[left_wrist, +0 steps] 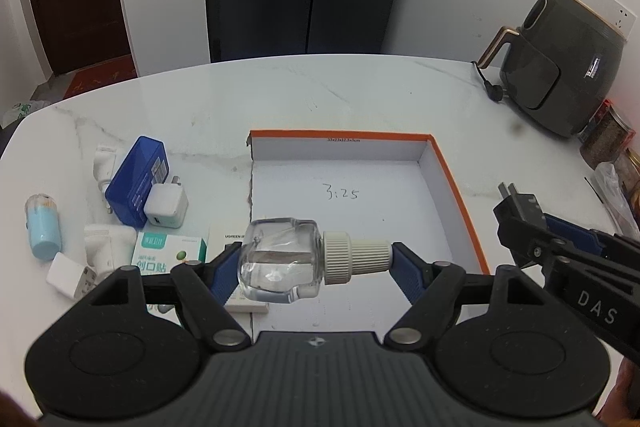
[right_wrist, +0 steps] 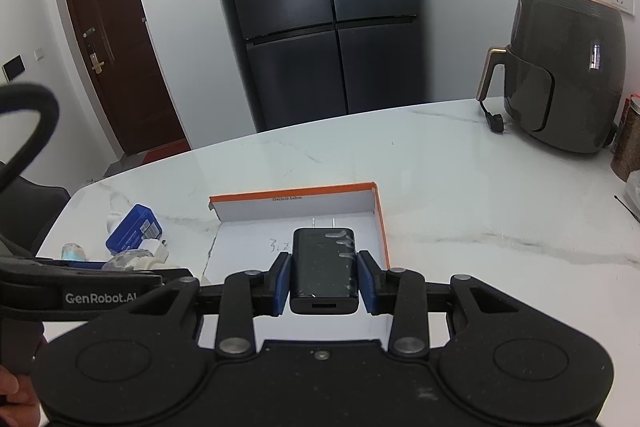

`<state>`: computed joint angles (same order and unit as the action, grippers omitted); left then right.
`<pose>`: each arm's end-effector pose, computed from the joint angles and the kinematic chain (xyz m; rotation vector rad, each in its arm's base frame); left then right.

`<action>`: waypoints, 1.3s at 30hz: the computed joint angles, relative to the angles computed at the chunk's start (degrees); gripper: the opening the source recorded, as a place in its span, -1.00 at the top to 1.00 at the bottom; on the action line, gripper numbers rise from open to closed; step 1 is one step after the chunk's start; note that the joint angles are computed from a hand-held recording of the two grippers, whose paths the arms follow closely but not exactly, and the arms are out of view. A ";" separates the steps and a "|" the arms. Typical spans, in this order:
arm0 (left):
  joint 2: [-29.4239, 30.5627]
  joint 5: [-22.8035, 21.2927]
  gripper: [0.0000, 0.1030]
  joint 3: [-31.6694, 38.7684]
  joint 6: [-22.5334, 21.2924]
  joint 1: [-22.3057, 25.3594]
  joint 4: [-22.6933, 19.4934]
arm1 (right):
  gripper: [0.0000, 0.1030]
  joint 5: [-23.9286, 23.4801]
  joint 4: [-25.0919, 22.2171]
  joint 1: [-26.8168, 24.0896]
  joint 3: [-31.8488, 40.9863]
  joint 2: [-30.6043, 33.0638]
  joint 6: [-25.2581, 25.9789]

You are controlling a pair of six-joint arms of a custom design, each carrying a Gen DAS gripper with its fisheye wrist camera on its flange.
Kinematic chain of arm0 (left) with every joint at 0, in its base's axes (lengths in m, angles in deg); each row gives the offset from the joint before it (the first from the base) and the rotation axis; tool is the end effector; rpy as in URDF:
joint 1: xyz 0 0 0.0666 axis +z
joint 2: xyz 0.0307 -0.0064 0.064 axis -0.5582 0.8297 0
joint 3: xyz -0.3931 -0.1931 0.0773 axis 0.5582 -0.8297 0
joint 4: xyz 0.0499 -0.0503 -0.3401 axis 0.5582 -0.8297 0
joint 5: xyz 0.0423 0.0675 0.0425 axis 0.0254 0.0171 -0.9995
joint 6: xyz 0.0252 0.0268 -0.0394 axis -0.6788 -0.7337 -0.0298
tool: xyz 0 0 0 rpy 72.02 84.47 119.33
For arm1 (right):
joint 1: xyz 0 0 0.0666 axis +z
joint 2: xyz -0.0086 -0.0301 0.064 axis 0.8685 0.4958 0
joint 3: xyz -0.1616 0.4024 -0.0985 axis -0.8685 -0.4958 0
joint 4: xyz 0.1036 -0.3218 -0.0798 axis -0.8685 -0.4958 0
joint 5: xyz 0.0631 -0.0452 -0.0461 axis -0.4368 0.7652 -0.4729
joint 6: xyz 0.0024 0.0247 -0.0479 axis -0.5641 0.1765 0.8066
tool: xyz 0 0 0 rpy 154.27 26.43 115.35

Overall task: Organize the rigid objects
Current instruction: 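Carry both items to the orange-rimmed box and release them inside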

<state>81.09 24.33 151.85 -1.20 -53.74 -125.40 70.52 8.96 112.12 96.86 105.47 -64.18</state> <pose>0.3947 -0.1499 0.3848 0.6554 2.4132 -0.3345 0.2701 0.3010 0.3560 0.5584 2.1445 0.0120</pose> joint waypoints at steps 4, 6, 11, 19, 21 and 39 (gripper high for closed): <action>1.03 -0.33 -0.53 0.79 0.56 -0.49 0.07 | 0.15 -0.87 1.20 -1.29 0.20 0.34 2.24; 1.46 -0.52 -0.53 1.09 1.08 -0.73 0.23 | 0.15 -1.55 1.79 -2.04 0.27 0.54 3.51; 2.78 -1.04 -0.53 1.92 1.98 -1.28 0.64 | 0.15 -3.38 2.92 -4.37 0.31 1.05 5.90; 5.34 -1.93 -0.53 3.67 3.31 -1.91 0.82 | 0.15 -4.90 5.08 -7.34 0.29 1.97 9.27; 5.97 -1.89 -0.53 4.19 3.41 -1.91 0.88 | 0.15 -5.56 5.77 -8.30 0.32 2.32 10.14; 12.46 -2.75 -0.53 11.59 4.03 -2.81 1.74 | 0.15 -8.08 8.16 -15.46 3.91 5.54 15.17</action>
